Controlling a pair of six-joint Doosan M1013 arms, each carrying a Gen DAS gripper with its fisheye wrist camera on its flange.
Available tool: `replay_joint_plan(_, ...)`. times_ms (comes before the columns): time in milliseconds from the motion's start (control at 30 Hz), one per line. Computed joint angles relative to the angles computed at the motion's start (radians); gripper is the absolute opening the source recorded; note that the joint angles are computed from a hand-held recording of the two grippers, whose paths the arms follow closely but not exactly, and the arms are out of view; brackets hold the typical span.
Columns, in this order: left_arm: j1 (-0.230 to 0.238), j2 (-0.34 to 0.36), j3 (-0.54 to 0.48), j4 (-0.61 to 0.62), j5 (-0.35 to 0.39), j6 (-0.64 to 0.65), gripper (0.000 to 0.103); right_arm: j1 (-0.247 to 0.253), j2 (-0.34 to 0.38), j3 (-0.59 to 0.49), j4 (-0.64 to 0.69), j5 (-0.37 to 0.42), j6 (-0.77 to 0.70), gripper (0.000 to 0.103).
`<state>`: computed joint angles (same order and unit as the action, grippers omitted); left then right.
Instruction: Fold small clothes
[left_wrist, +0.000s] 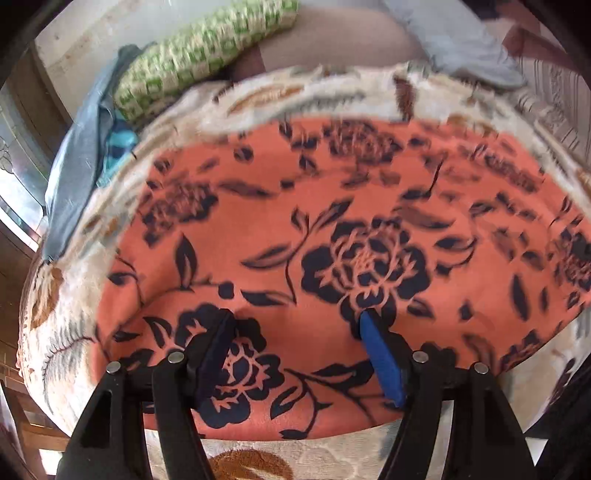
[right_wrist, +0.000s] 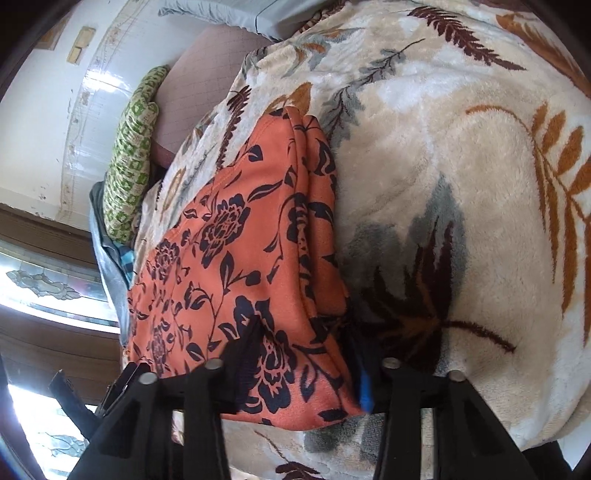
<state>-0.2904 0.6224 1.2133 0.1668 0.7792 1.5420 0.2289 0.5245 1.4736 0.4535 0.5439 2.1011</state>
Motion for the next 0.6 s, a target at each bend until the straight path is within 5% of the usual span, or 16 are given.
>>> replay_joint_plan(67, -0.003, -0.017, 0.038, 0.045, -0.079, -0.015, 0.081, 0.009, 0.005, -0.03, -0.081, 0.041, 0.066, 0.025)
replay_joint_plan(367, 0.057, -0.046, 0.041, -0.228, -0.073, 0.081, 0.074, 0.105, 0.03, -0.219, -0.319, 0.114, 0.128, 0.018)
replay_joint_plan(600, 0.159, -0.161, 0.158, -0.265, -0.263, -0.088, 0.074, 0.212, 0.177, -0.518, -0.208, 0.2, -0.113, 0.017)
